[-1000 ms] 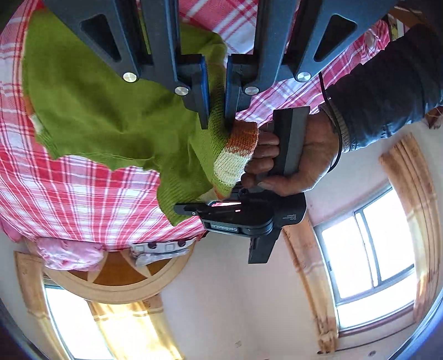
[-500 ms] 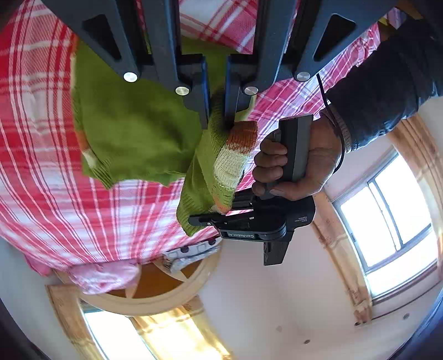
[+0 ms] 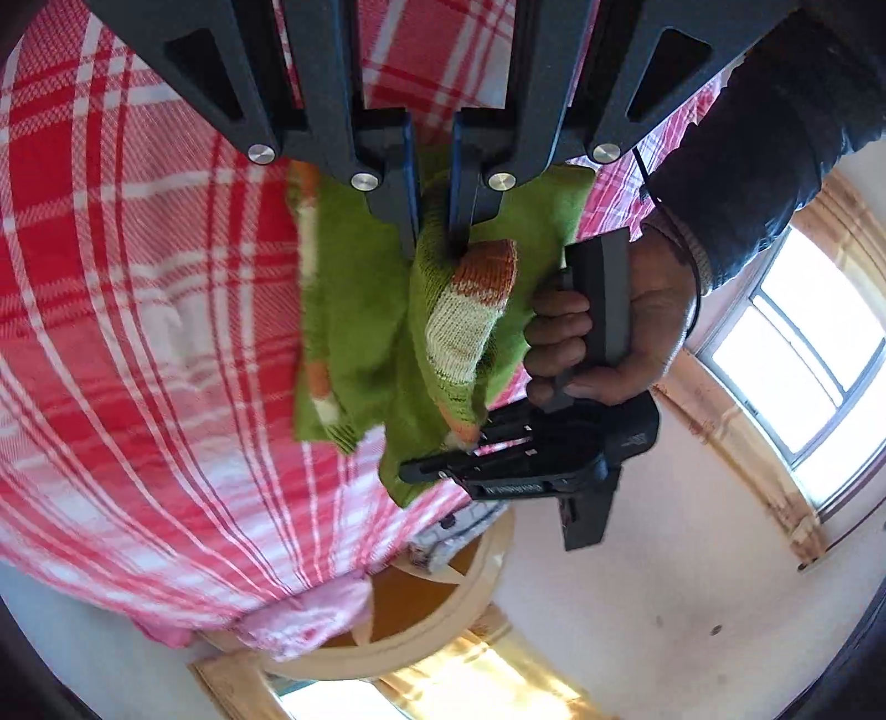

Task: Fold small clothes
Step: 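Lift the side edge with both grippers and fold it over the sweater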

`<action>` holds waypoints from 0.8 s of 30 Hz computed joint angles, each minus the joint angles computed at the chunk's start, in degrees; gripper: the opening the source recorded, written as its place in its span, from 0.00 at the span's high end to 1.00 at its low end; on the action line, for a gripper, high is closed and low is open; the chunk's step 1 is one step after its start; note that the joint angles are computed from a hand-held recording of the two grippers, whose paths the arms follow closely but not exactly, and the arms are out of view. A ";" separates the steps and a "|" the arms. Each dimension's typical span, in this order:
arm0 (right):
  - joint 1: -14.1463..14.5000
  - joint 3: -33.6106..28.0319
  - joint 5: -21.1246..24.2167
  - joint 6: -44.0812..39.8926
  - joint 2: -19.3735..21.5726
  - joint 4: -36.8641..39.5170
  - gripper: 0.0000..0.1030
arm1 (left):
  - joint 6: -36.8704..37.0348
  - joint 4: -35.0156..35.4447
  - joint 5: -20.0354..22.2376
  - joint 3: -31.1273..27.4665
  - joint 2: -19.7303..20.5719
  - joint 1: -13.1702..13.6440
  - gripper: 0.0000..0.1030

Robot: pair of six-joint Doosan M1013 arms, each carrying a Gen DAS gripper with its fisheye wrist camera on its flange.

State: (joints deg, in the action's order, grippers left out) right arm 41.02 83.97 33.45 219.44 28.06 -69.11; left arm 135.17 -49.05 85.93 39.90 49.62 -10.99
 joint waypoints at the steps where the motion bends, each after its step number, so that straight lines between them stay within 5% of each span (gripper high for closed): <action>1: -0.25 0.82 -1.17 1.54 -0.22 0.30 0.92 | 1.62 1.49 -1.43 1.29 -0.78 -0.44 0.86; 9: -1.17 3.76 -5.95 8.68 -0.83 -0.22 0.91 | 13.35 8.28 -15.83 13.13 -7.00 -2.86 0.82; 13: -1.25 4.84 -7.26 10.02 -1.31 -1.35 0.86 | 16.37 3.72 -16.32 15.12 -8.66 -1.78 0.55; 16: -0.25 4.89 -3.42 8.22 -1.75 0.25 0.77 | 19.04 -0.45 -15.71 16.59 -9.76 -0.12 0.47; 18: 0.88 3.49 3.45 2.13 -1.71 5.10 0.57 | 21.33 -2.20 -16.76 18.43 -10.73 1.07 0.39; 21: 2.66 1.61 14.33 -0.05 -1.60 5.12 0.56 | 26.21 -2.92 -22.11 22.84 -12.93 2.89 0.34; 24: 2.80 -0.89 17.91 -4.80 -1.14 2.73 0.56 | 32.88 -4.61 -29.24 28.01 -15.01 4.53 0.33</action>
State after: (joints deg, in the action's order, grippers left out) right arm 43.81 83.08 51.36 214.64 26.92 -66.38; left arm 168.05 -53.66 56.69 67.91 34.61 -6.45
